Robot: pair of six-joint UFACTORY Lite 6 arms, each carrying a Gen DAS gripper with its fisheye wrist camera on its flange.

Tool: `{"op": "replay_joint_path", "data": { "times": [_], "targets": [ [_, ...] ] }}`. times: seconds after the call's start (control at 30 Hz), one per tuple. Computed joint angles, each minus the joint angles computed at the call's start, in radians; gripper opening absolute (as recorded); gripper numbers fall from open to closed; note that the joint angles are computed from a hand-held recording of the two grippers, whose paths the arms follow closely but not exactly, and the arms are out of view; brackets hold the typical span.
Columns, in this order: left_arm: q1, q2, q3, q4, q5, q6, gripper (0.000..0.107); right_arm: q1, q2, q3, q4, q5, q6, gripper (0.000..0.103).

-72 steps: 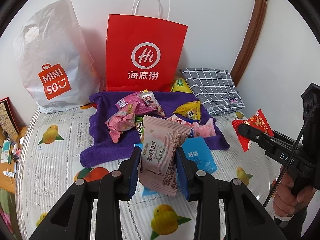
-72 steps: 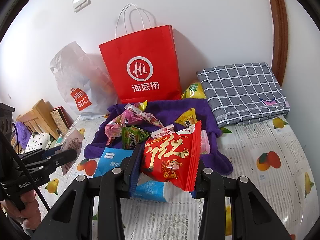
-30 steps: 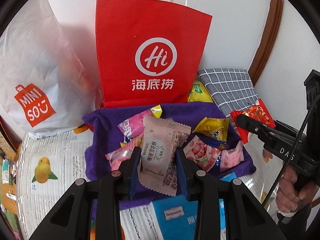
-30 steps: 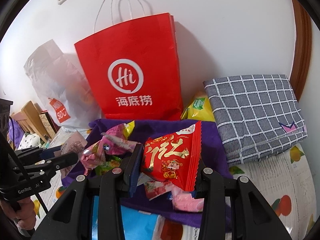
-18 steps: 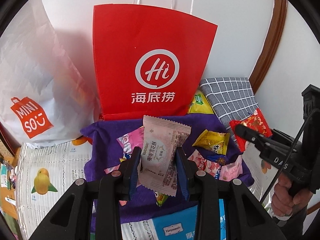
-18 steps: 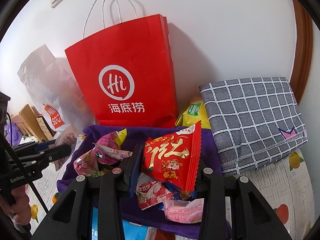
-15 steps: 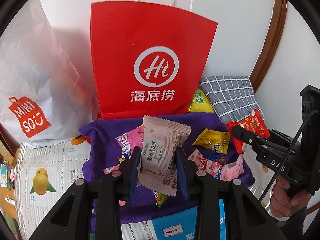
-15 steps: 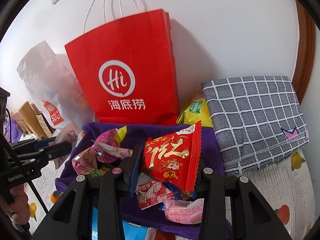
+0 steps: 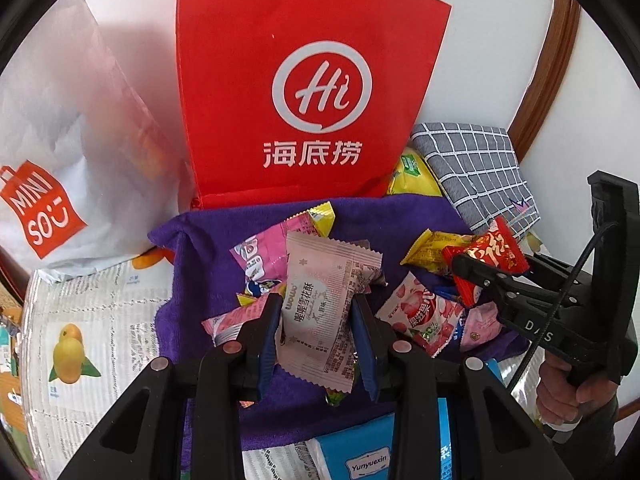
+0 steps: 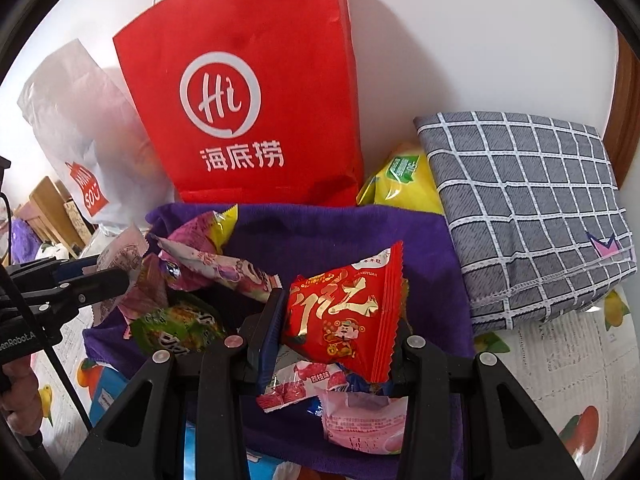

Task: Organize snacks
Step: 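Lower both packets onto the towel and open both tools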

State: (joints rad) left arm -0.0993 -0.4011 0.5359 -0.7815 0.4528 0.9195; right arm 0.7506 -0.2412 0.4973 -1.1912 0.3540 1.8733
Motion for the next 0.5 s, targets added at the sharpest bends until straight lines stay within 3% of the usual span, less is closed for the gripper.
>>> {"op": "replay_joint_path", "data": {
  "times": [0.5],
  "targets": [
    [-0.045, 0.116, 0.015, -0.082, -0.037, 0.086, 0.033, -0.026, 0.129, 0.025, -0.098, -0.053, 0.090, 0.040]
  ]
}}
